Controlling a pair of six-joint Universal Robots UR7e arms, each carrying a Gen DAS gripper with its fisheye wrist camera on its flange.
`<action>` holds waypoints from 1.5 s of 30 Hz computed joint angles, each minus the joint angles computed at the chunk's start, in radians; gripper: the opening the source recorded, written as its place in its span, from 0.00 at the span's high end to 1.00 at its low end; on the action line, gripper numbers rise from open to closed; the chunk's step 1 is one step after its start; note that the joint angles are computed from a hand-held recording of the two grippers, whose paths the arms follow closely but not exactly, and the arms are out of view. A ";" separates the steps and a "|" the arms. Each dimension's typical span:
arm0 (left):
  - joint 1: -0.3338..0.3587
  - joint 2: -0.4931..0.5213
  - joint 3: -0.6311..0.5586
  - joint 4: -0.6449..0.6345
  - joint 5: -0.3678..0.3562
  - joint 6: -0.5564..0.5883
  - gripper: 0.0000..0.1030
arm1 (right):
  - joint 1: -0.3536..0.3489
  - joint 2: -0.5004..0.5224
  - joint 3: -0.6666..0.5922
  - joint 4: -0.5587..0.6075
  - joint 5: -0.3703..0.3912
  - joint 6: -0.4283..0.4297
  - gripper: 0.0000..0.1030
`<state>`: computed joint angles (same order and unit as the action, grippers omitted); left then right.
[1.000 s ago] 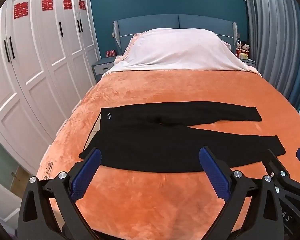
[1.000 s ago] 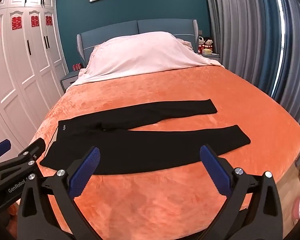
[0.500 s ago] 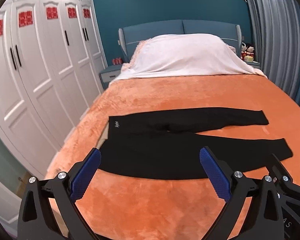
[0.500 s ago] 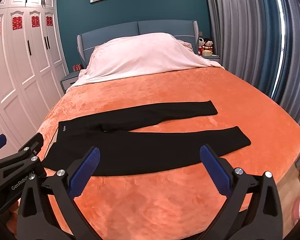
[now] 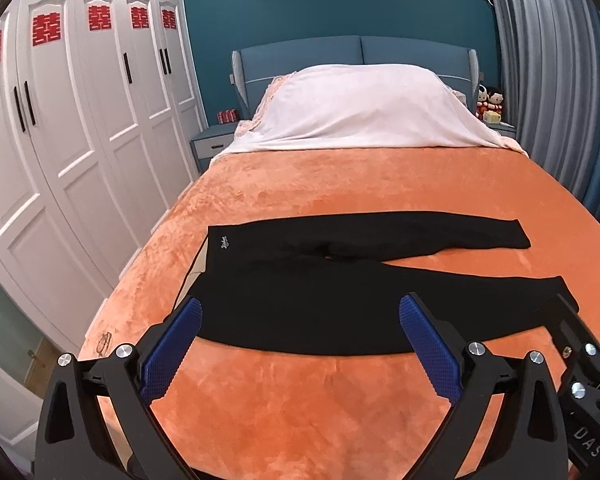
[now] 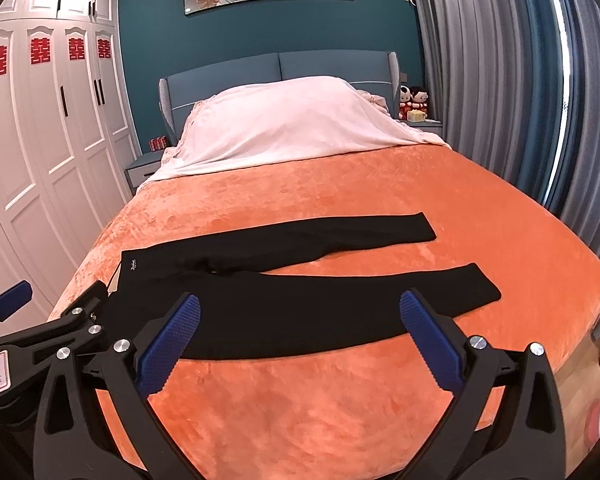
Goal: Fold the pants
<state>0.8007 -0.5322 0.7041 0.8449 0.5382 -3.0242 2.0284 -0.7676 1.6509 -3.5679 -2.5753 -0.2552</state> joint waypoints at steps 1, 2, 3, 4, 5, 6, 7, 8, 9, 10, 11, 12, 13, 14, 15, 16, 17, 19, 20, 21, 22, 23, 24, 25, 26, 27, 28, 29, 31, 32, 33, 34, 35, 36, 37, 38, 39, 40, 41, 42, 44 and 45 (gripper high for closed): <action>0.001 0.001 -0.002 0.007 0.000 -0.004 0.05 | 0.001 -0.001 0.001 -0.006 0.000 -0.004 0.05; 0.002 0.001 -0.004 0.011 -0.001 -0.009 0.05 | 0.002 -0.001 0.000 -0.007 -0.002 -0.005 0.05; 0.004 0.000 -0.005 0.016 0.007 -0.017 0.05 | 0.003 -0.001 -0.003 -0.007 -0.004 -0.006 0.05; 0.006 0.001 -0.010 0.026 0.010 -0.028 0.05 | 0.004 -0.001 -0.004 -0.012 -0.005 -0.009 0.05; 0.007 0.000 -0.011 0.029 0.015 -0.036 0.05 | 0.005 0.001 -0.007 -0.014 -0.009 -0.011 0.04; 0.008 -0.004 -0.006 0.025 0.016 -0.036 0.05 | 0.004 0.000 -0.007 -0.015 -0.010 -0.011 0.05; 0.008 -0.007 -0.004 0.022 0.014 -0.036 0.05 | 0.004 0.000 -0.006 -0.016 -0.010 -0.010 0.05; 0.009 -0.013 0.006 0.011 0.016 -0.033 0.05 | 0.004 0.002 -0.008 -0.016 -0.012 -0.010 0.04; 0.010 -0.016 0.009 0.006 0.020 -0.030 0.05 | 0.004 0.002 -0.008 -0.014 -0.012 -0.009 0.04; 0.010 -0.017 0.012 0.003 0.021 -0.031 0.05 | 0.004 0.001 -0.009 -0.009 -0.012 -0.006 0.04; 0.011 -0.018 0.011 0.000 0.025 -0.027 0.05 | 0.004 0.002 -0.011 -0.004 -0.013 -0.003 0.04; 0.010 -0.019 0.013 -0.005 0.026 -0.021 0.05 | 0.004 0.003 -0.012 -0.002 -0.013 -0.002 0.04; 0.009 -0.024 0.021 -0.017 0.027 -0.012 0.05 | 0.004 0.005 -0.014 -0.002 -0.013 -0.003 0.05; 0.009 -0.031 0.032 -0.030 0.033 -0.001 0.05 | 0.003 0.002 -0.012 -0.002 -0.011 -0.004 0.05; 0.008 -0.037 0.043 -0.045 0.034 0.013 0.05 | 0.003 0.003 -0.014 -0.001 -0.011 -0.006 0.05; 0.006 -0.040 0.048 -0.054 0.038 0.020 0.05 | 0.004 0.003 -0.013 -0.004 -0.011 -0.009 0.05; 0.006 -0.040 0.049 -0.055 0.043 0.022 0.05 | 0.003 0.003 -0.013 -0.003 -0.010 -0.011 0.05; 0.007 -0.037 0.042 -0.043 0.051 0.012 0.05 | 0.002 0.003 -0.010 -0.007 -0.009 -0.015 0.05; 0.007 -0.035 0.037 -0.039 0.052 0.011 0.05 | 0.002 0.003 -0.011 -0.007 -0.009 -0.015 0.05; 0.008 -0.033 0.035 -0.038 0.053 0.012 0.05 | 0.002 0.003 -0.011 -0.006 -0.009 -0.014 0.05; 0.008 -0.033 0.034 -0.037 0.052 0.013 0.05 | 0.002 0.004 -0.011 -0.006 -0.010 -0.014 0.05; 0.008 -0.031 0.033 -0.037 0.050 0.014 0.05 | 0.002 0.004 -0.011 -0.008 -0.010 -0.014 0.05; 0.009 -0.027 0.027 -0.035 0.047 0.017 0.05 | 0.002 0.005 -0.011 -0.008 -0.009 -0.014 0.05; 0.009 -0.023 0.022 -0.031 0.043 0.015 0.05 | 0.002 0.006 -0.013 -0.009 -0.009 -0.016 0.05; 0.008 -0.020 0.019 -0.030 0.041 0.014 0.05 | 0.003 0.005 -0.012 -0.009 -0.011 -0.016 0.05; 0.009 -0.018 0.018 -0.029 0.039 0.014 0.05 | 0.002 0.004 -0.010 -0.007 -0.010 -0.013 0.04; 0.008 -0.016 0.017 -0.029 0.034 0.012 0.05 | 0.001 0.003 -0.008 -0.004 -0.008 -0.010 0.05; 0.008 -0.016 0.017 -0.031 0.032 0.012 0.05 | 0.002 0.003 -0.009 -0.001 -0.010 -0.009 0.04; 0.008 -0.013 0.014 -0.030 0.028 0.011 0.05 | 0.001 0.003 -0.010 0.000 -0.010 -0.008 0.05; 0.008 -0.010 0.012 -0.027 0.028 0.008 0.05 | 0.001 0.003 -0.010 0.002 -0.008 -0.007 0.04; 0.008 -0.009 0.010 -0.025 0.025 0.007 0.05 | 0.001 0.004 -0.009 -0.001 -0.008 -0.008 0.05; 0.008 -0.008 0.010 -0.023 0.024 0.004 0.05 | 0.001 0.004 -0.010 -0.002 -0.009 -0.009 0.05; 0.008 -0.007 0.010 -0.021 0.024 0.002 0.05 | 0.001 0.003 -0.009 0.000 -0.009 -0.008 0.05; 0.009 -0.004 0.005 -0.015 0.023 -0.002 0.05 | 0.001 0.004 -0.010 -0.001 -0.009 -0.010 0.05; 0.009 -0.004 0.005 -0.015 0.024 -0.002 0.05 | 0.000 0.003 -0.010 0.001 -0.007 -0.008 0.05; 0.009 -0.004 0.005 -0.013 0.024 -0.001 0.05 | 0.001 0.002 -0.009 0.003 -0.007 -0.006 0.05; 0.009 -0.002 0.004 -0.010 0.022 -0.003 0.05 | 0.000 0.003 -0.009 0.004 -0.007 -0.004 0.05; 0.010 0.001 -0.003 -0.004 0.024 -0.004 0.05 | -0.001 0.002 -0.009 0.007 -0.006 -0.004 0.05; 0.011 0.003 -0.008 0.002 0.025 -0.006 0.05 | -0.002 0.002 -0.011 0.012 -0.004 -0.003 0.05; 0.012 0.007 -0.012 0.007 0.024 -0.007 0.05 | -0.003 0.002 -0.012 0.017 -0.003 -0.001 0.05; 0.013 0.008 -0.013 0.007 0.023 -0.006 0.05 | -0.006 0.002 -0.013 0.021 -0.001 0.001 0.05; 0.014 0.012 -0.020 0.013 0.022 -0.008 0.05 | -0.008 0.002 -0.012 0.025 0.002 0.003 0.04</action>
